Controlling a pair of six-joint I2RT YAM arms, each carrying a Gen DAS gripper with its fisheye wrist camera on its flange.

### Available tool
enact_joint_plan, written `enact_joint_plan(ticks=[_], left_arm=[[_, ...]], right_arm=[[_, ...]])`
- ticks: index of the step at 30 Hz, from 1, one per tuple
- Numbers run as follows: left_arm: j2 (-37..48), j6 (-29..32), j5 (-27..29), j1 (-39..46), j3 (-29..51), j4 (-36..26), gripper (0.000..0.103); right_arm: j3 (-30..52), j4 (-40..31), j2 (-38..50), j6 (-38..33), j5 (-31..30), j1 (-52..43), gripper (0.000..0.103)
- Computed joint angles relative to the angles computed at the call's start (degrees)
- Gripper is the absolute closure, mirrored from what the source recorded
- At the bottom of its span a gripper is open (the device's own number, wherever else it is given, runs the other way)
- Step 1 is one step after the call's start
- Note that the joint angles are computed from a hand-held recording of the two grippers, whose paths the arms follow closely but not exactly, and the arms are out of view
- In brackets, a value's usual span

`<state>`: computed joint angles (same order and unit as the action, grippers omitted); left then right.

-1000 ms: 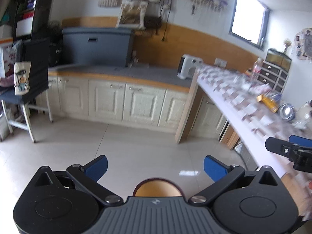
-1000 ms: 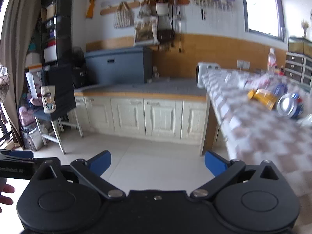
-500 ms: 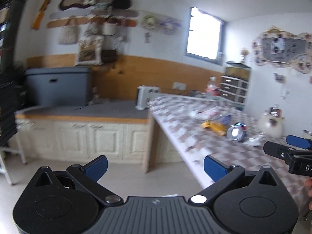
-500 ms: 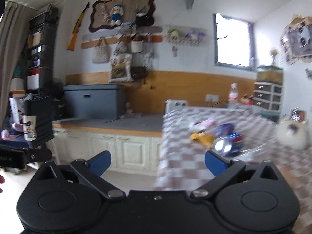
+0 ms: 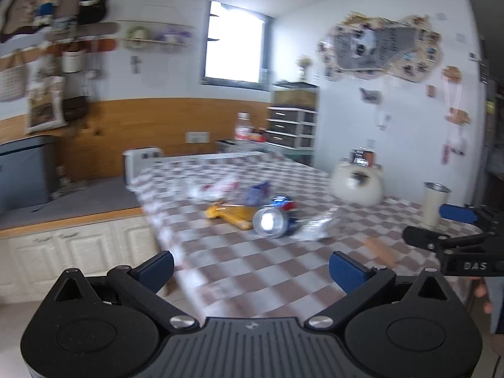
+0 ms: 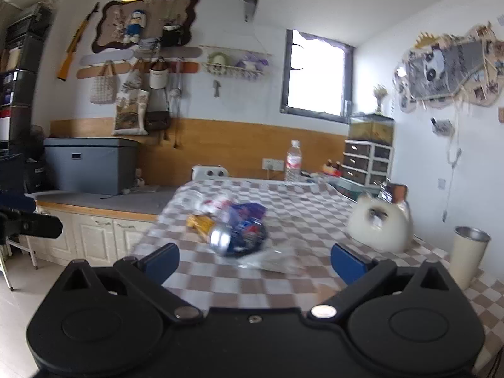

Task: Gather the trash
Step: 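Lift both open tools away from the wastebasket back toward the table, then grasp the crushed blue Pepsi can with the left tool while the right tool grasps the cardboard piece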

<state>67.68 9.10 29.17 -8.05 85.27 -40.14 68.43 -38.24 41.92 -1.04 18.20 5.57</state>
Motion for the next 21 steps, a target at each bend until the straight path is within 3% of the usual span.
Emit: enact_joint_plan(ticks=[4, 9, 14, 16, 21], left_arm=[[5.21, -0.89, -4.66, -8.15, 2.19, 2.43, 0.0], [15.91, -4.94, -7.25, -12.97, 10.58, 1.89, 0.0], [29.43, -12.01, -8.31, -14.91, 25.5, -3.41, 0.0], [34.89, -15.26, -8.41, -15.3, 32.33, -6.18, 0.0], [46.97, -25.32, -7.97, -15.71, 46.3, -9.82, 0.0]], right_arm=[[-1.86, 2.09, 1.01, -2.82, -22.44, -23.59, 0.0], [-2.87, 3.73, 5.8, -6.06, -34.54, -36.83, 0.0], [-4.78, 5.07, 8.78, -7.87, -37.11, -39.91, 0.002], [-5.55, 5.95, 9.7, -7.89, -38.67, -40.41, 0.01], [-7.4, 8.44, 11.93, -6.47, -41.07, -39.78, 0.018]])
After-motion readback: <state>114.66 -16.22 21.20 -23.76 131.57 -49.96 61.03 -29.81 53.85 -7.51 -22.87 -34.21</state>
